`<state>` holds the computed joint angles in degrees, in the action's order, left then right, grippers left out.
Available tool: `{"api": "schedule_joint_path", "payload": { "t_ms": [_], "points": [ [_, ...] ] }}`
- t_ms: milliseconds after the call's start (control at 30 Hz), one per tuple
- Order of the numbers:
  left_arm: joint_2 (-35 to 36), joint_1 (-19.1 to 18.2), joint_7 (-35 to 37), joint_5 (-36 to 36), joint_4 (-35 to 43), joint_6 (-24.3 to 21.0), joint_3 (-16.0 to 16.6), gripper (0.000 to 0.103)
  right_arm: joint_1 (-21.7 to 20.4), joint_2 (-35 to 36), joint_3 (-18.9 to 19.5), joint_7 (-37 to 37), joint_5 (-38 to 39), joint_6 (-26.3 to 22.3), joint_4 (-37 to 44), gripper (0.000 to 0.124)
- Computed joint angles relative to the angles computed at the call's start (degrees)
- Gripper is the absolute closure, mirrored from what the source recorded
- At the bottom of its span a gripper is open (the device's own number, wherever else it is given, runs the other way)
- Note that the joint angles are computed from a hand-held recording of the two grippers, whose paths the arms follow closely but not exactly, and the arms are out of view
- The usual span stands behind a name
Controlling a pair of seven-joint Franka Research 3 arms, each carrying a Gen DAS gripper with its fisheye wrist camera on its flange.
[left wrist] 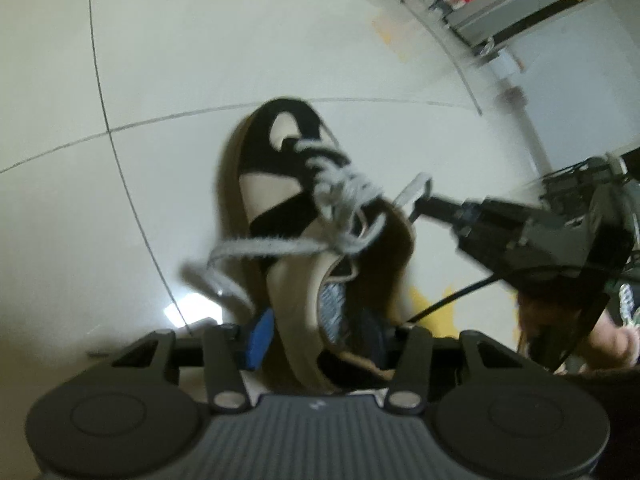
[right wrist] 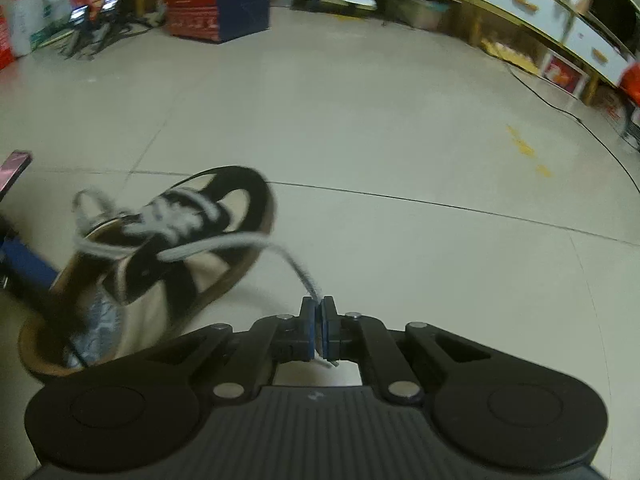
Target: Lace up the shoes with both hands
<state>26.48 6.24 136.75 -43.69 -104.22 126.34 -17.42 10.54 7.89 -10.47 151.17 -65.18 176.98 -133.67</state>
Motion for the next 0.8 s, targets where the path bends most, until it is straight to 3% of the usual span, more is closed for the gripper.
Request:
{"api": "schedule_joint_path", "payload": {
  "t_ms": [100, 200, 333, 400, 467, 500, 600, 700, 800],
  "points": [
    [0.4, 0.2, 0.7, -2.3, 0.7, 0.9, -0.8, 0.059, 0.5, 0.0, 0.4, -1.7, -1.9, 0.1, 0.3, 0.12],
    [1.1, -0.3, 0.8, -3.2, 2.2, 1.5, -1.3, 0.059, 1.1, 0.0, 0.3, 1.0, -6.6, -0.2, 1.1, 0.12],
    [1.1, -0.3, 2.9, -4.2, 2.7, 2.9, -1.8, 0.06, -0.1, 0.0, 1.9, -2.9, -1.7, 0.6, 0.3, 0.119],
    [1.4, -0.2, 2.4, -4.4, 3.3, 2.3, -1.7, 0.06, -0.9, 0.1, 3.1, -9.4, 4.4, 1.8, -0.7, 0.119],
    [1.8, -0.6, 1.3, -3.6, 3.5, 2.8, -1.3, 0.063, 0.4, 0.0, 2.2, -11.6, 5.0, 2.0, -0.8, 0.113],
    [2.1, -0.7, 0.4, -3.3, 3.8, 2.4, -1.3, 0.071, 1.9, -0.1, 0.5, -9.3, 2.2, 1.9, -0.5, 0.11],
    [1.9, 0.1, 0.3, -3.6, 3.6, 1.6, -1.6, 0.072, 3.5, -0.6, -1.3, -0.7, -7.4, 1.4, 0.9, 0.106],
    [1.5, 0.8, 0.1, -5.0, 2.9, 1.6, -1.4, 0.072, 1.9, -1.2, -0.2, 5.0, -12.1, 2.9, 1.7, 0.106],
    [1.5, 1.3, -2.2, -6.5, 2.5, 2.6, -0.7, 0.072, 0.6, -1.3, 0.9, 11.8, -22.6, 6.4, 3.9, 0.105]
  ]
}}
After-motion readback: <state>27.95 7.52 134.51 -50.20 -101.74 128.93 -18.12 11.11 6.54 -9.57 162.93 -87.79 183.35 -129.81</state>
